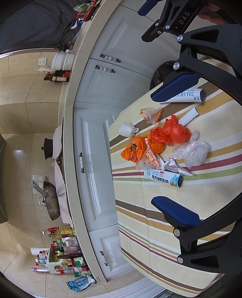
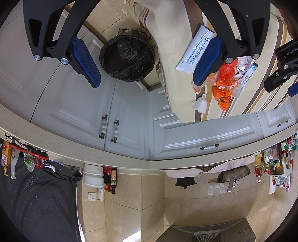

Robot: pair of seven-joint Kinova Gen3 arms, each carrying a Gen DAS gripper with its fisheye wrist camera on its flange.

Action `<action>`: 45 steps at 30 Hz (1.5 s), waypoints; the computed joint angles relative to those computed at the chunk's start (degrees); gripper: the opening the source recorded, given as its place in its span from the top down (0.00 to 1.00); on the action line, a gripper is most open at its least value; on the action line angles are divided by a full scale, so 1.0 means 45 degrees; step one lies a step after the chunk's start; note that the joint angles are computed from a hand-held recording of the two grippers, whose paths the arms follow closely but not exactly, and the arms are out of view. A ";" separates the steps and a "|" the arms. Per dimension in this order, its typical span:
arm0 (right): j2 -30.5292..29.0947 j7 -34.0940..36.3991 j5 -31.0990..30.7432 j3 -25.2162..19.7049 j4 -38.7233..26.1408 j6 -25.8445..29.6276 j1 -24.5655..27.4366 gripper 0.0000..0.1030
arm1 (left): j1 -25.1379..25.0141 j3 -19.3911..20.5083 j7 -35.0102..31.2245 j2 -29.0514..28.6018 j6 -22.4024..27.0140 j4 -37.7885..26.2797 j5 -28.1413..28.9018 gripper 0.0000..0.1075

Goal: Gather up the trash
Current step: 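Grasp the white DHA tube with the right tool while the left tool grasps the clear plastic bag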

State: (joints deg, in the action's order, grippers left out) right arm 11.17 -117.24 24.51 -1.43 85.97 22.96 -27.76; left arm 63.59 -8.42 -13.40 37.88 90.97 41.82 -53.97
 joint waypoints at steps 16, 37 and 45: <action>0.0888 0.2496 -0.2001 -0.1040 0.0921 -0.0851 -0.0230 0.08 | -0.0592 0.1237 0.2361 -0.1280 -0.0063 0.3675 0.0455 0.13; 0.1654 0.3592 -0.3340 -0.0665 0.0444 -0.0065 -0.0066 0.47 | -0.1130 0.1756 0.2713 -0.1108 -0.1451 0.4270 0.0763 0.16; 0.1934 0.5358 -0.4901 -0.1707 0.0230 -0.0080 0.1130 0.61 | -0.0943 0.1454 0.2492 -0.0723 -0.1613 0.4055 0.0686 0.29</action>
State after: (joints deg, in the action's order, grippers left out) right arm 19.87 -93.13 2.46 -9.11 87.01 22.60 -22.67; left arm 59.35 -1.87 -2.18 34.63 83.71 60.07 -50.88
